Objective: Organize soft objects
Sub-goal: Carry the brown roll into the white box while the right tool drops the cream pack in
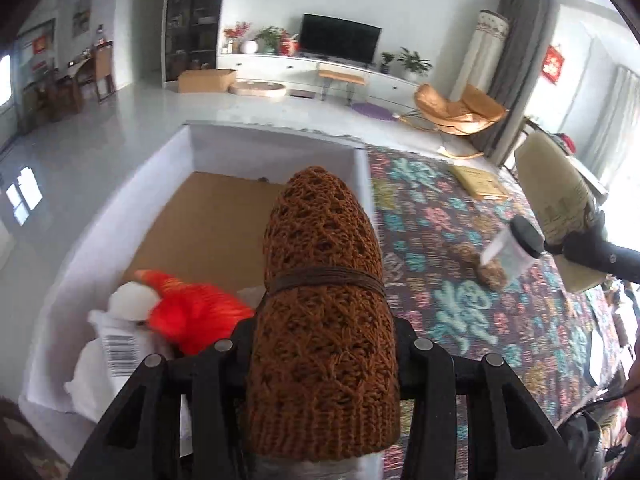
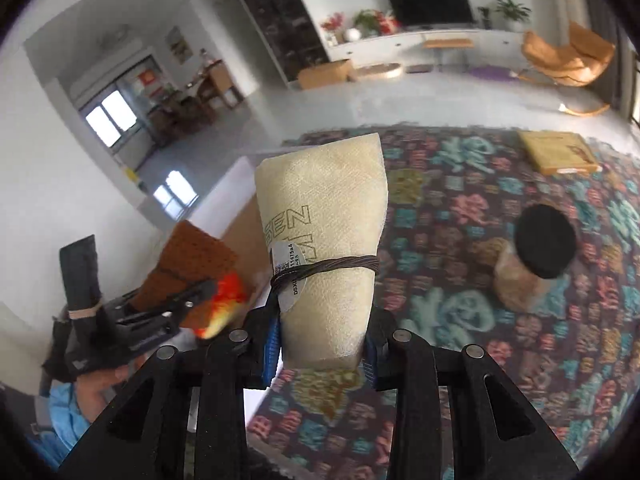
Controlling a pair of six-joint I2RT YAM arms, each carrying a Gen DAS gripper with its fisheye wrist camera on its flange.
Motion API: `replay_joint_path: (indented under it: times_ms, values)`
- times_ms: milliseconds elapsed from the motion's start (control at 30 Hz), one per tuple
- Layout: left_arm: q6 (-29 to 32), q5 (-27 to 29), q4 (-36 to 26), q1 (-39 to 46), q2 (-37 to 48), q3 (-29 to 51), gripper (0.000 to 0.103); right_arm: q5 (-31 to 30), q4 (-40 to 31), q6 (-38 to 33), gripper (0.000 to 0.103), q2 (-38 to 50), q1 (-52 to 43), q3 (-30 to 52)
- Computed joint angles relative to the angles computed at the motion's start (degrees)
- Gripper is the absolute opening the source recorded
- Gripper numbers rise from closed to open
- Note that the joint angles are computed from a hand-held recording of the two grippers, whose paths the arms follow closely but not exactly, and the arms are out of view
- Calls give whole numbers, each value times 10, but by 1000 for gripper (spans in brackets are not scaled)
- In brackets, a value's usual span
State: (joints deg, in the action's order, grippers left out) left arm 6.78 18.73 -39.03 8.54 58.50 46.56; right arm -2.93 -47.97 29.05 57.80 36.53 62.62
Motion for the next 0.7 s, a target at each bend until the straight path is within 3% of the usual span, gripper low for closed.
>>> replay_joint_path:
  times_ms: [33, 100, 133, 167, 200, 300, 433, 600, 700]
  values:
    - [14, 1, 1, 31, 0, -9, 51, 20, 26, 15, 35, 43, 39, 18]
    - [30, -3, 12, 73, -1, -33, 65, 34, 76, 33, 37, 128, 81, 52]
    - [36, -5, 20, 87, -6, -44, 79, 31, 101, 36, 46, 167, 88, 67]
    - [41, -9, 29, 96, -16, -58, 89, 24, 126, 37, 62, 204, 94, 80]
    - [44, -17, 37, 98, -26, -69, 94, 10, 147, 38, 69, 235, 96, 87]
    - [48, -59, 42, 81, -54, -87, 97, -24, 166, 52, 72, 298, 97, 100]
    - [34, -115, 47, 64, -78, -97, 97, -8, 189, 62, 72, 275, 103, 56]
    - [-16, -164, 19, 69, -112, -98, 97, 77, 145, 39, 72, 217, 141, 41]
    - [-34, -159, 1, 82, -127, -93, 97, 143, 102, 43, 72, 195, 177, 50]
